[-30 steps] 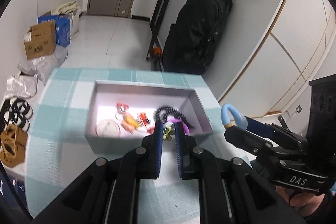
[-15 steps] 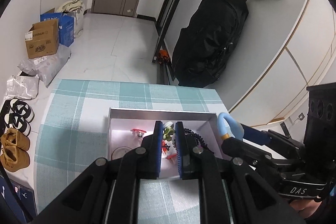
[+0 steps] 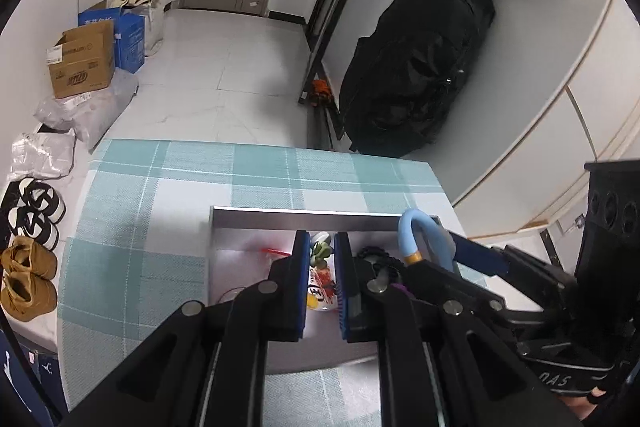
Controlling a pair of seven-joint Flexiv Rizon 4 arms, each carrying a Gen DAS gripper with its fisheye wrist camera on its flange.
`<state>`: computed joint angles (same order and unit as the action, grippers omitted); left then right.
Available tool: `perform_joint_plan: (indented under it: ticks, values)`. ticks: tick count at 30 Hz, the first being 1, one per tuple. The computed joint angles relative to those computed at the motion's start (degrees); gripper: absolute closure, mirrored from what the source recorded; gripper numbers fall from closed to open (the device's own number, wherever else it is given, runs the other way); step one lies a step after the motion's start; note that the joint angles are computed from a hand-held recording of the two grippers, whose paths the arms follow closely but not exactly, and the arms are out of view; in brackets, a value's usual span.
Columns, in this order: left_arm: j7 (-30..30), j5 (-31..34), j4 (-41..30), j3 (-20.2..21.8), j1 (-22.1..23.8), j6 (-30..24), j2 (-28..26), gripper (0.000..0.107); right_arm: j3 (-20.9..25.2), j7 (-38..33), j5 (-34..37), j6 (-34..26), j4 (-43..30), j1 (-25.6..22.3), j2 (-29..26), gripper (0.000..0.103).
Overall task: Organize jewelry
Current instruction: 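Release the charm into the box with the left tool while the right tool releases the blue ring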
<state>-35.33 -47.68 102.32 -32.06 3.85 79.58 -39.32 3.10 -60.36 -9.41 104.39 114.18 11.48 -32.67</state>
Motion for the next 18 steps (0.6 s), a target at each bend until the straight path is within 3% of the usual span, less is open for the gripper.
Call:
perform_joint_plan:
  ticks: [3, 5, 7, 12, 16, 18]
  values:
    - [-2.4, 0.0, -1.3, 1.6, -0.3, -4.1, -0.3, 0.096, 0.1, -0.3, -0.2, -0.4, 0.2, -0.2, -0.6, 0.039]
    - [-1.8, -1.9, -1.2, 1.1, 0.6, -6.2, -0.1, 0.081, 1.3, -0.2, 0.0, 0.5, 0.7, -1.4, -0.5, 0.033]
    - [-0.6, -4.0, -0.8, 1.2, 0.8, -7.6, 0.5, 0.076, -0.9, -0.6, 0.7, 1.6, 1.5, 0.6, 0.1, 0.031]
    - [5.6, -12.6, 1.0, 0.0, 0.7, -6.5, 2.4, 0.074, -4.0, -0.8, 4.7, 5.5, 4.3, 3.9, 2.0, 0.024]
    - [6.3, -15.0, 1.6, 3.5, -2.6, -5.0, 3.5, 0.073, -7.1, -2.2, 7.9, 7.4, 6.0, 7.4, 3.2, 0.022]
    - [1.4, -12.3, 1.7, 8.3, -6.4, -3.6, 4.0, 0.073, -10.0, -3.8, 10.1, 8.0, 6.5, 10.6, 3.5, 0.022]
